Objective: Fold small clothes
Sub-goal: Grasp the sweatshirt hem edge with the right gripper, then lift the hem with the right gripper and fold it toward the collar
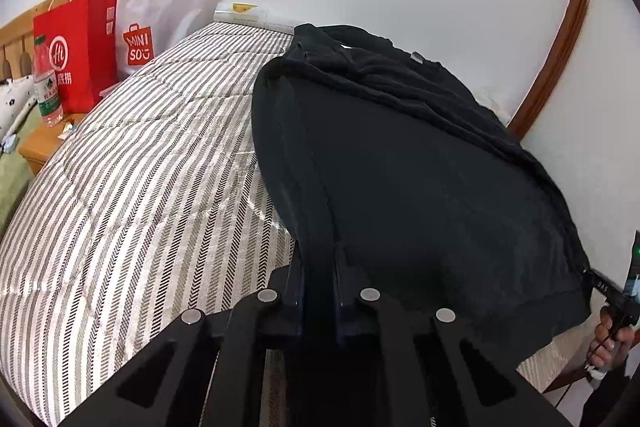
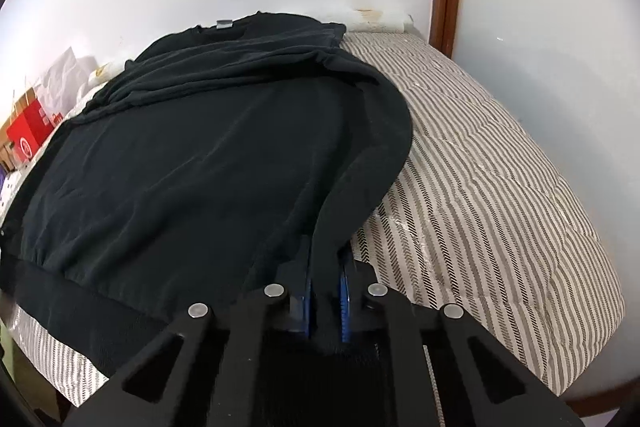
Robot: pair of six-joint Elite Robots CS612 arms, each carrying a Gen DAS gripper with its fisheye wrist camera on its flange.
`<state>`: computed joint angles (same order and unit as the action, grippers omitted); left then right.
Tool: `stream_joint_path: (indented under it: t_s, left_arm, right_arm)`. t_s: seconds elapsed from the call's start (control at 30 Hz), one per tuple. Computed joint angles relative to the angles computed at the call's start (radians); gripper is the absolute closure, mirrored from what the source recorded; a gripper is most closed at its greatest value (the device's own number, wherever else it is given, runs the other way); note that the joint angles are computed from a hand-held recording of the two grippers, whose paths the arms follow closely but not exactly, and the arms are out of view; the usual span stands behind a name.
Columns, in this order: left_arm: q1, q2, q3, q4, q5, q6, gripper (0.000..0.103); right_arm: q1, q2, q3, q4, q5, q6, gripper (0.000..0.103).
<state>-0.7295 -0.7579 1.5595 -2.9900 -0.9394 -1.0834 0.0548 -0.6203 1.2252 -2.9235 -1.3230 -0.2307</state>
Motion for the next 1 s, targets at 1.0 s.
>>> stream_joint_path:
  t_s: [1.0]
  left_arm:
    - [-0.055,-0.056,0.083,-0.172,0.11,0.111,0.096]
  right_arm:
    - [-0.049,-0.124,0.145,-0.106,0.197,-0.079,0.094]
